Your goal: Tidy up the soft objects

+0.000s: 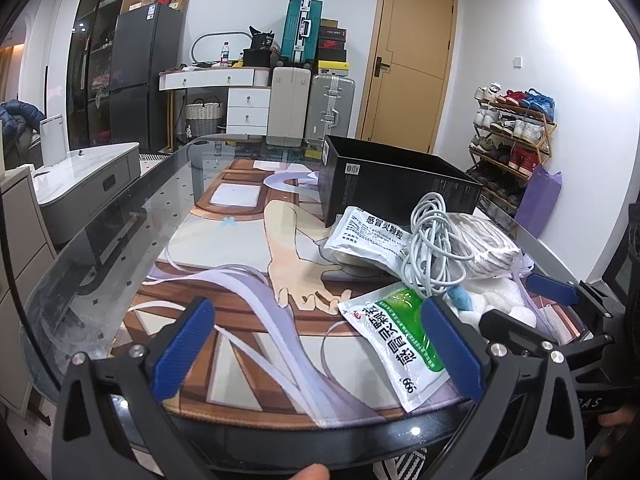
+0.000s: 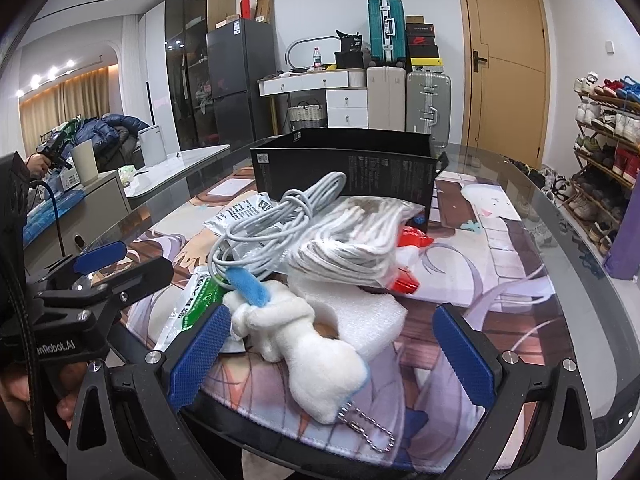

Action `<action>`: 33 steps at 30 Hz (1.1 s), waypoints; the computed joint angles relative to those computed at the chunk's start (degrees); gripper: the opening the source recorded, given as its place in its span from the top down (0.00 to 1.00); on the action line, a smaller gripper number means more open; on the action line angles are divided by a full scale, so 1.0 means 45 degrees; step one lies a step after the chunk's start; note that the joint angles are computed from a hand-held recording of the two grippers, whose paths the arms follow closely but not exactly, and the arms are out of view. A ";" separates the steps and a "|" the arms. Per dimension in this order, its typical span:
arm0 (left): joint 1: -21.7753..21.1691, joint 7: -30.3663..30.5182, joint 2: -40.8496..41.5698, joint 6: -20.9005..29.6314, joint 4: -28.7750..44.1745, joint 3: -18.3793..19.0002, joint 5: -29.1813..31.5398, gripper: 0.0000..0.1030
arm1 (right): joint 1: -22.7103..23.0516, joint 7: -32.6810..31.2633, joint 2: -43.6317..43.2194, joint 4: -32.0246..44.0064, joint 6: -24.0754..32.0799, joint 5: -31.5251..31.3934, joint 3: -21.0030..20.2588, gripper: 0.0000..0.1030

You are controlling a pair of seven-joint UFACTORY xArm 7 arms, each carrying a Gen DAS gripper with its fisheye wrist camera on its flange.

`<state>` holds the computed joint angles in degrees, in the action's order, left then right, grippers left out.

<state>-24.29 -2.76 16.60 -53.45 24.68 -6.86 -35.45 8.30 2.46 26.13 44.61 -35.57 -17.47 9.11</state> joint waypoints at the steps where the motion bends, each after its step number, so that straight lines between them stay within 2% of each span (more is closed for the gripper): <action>1: -0.0077 0.0085 0.0004 -0.0001 0.0029 -0.0004 -0.0257 0.00 | 0.0110 -0.0039 0.0005 0.0053 0.0092 0.0142 -0.0029 0.00; 5: 0.0151 -0.0186 -0.0007 -0.0003 -0.0099 0.0072 0.0053 0.00 | -0.0005 0.0385 0.0095 0.0292 0.0465 0.0008 0.0205 0.00; 8: 0.0217 -0.0287 0.0020 -0.0059 -0.0120 0.0098 0.0080 0.00 | 0.1037 -0.0556 0.0092 0.0267 0.0554 0.1262 -0.0423 0.00; 9: 0.0238 -0.0330 0.0024 -0.0062 -0.0129 0.0096 0.0130 0.00 | 0.1112 -0.0679 0.0097 0.0243 0.0555 0.1447 -0.0448 0.00; 14: 0.0161 -0.0207 0.0056 -0.0004 -0.0083 0.0072 0.0143 0.00 | 0.0613 -0.0443 -0.0085 0.0004 0.0792 0.1424 -0.0262 0.00; 19: 0.0247 -0.0325 0.0027 0.0093 -0.0119 0.0060 0.0610 0.00 | 0.0431 -0.0661 -0.0326 -0.0458 0.0724 0.1516 -0.0453 0.00; 24: 0.0336 -0.0429 0.0108 0.0306 -0.0005 0.0100 0.0988 0.00 | -0.0050 -0.0391 -0.0404 -0.0645 0.0798 0.0875 -0.0158 0.00; 28: 0.0259 -0.0278 0.0126 0.0473 0.0089 0.0127 0.0936 0.00 | 0.0377 -0.0671 -0.0185 -0.0351 0.0893 0.1231 -0.0258 0.00; 33: 0.0237 -0.0254 0.0139 0.0460 0.0109 0.0142 0.0884 0.00 | 0.0053 -0.0242 0.0052 0.0023 0.1053 0.0815 0.0086 0.00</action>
